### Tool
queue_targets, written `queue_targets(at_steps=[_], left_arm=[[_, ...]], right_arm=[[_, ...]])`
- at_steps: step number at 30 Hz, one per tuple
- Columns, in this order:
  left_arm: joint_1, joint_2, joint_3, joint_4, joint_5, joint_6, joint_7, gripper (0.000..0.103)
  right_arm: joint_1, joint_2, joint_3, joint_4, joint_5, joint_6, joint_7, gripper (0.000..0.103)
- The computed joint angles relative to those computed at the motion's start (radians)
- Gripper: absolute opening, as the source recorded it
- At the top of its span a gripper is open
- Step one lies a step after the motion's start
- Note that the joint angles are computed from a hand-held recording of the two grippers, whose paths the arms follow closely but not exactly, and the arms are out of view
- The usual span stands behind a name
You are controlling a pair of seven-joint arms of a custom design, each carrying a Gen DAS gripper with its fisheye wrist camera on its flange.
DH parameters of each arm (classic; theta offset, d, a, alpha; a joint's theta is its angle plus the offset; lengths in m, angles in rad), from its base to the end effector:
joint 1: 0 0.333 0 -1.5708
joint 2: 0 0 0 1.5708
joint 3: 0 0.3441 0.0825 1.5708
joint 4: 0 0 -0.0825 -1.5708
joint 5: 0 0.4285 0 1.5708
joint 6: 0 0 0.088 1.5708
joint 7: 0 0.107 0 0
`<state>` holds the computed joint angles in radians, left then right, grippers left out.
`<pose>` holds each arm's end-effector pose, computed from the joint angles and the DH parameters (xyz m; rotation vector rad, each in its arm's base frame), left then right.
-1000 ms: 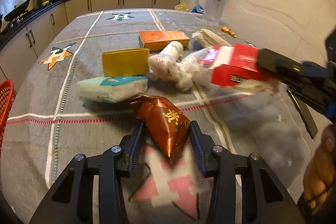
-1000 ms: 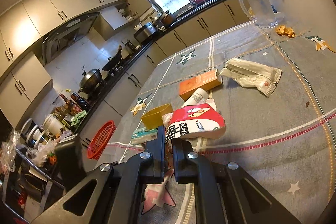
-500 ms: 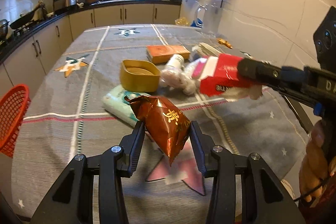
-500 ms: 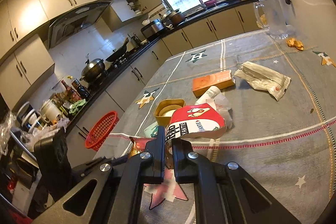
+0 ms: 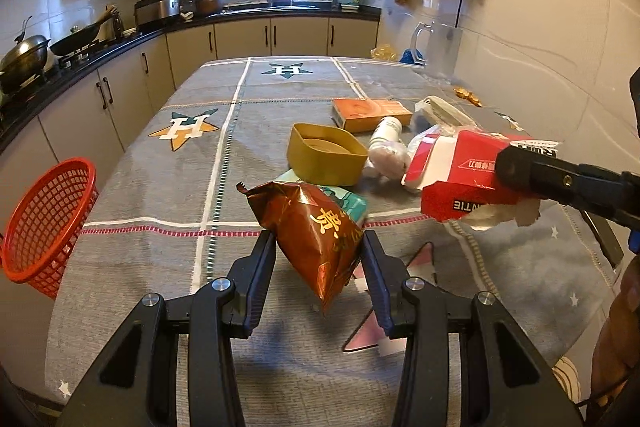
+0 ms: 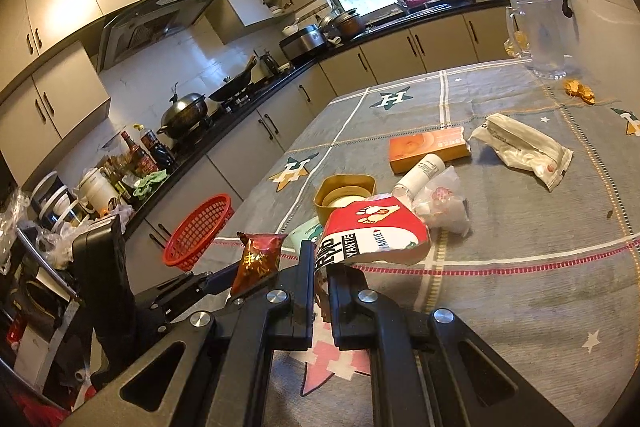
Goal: Collect trash
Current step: 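Carry the chip bag and snack bag over the red mesh basket with both tools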
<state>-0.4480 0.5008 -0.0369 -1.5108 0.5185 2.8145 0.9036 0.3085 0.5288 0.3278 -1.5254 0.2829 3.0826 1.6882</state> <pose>0.6955 -0.3870 0.4708 -1.5507 1.9533 -0.9224 0.6859 0.4038 0.4925 -1.5491 1.3893 -0.1652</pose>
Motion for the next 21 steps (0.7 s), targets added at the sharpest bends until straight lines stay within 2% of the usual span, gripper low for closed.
queue_targets(at_steps=[21], left_arm=[[0.0, -0.005, 0.014, -0.001, 0.031, -0.013, -0.054, 0.042]], right_arm=[[0.021, 0.011, -0.017, 0.022, 0.003, -0.034, -0.014, 0.007]])
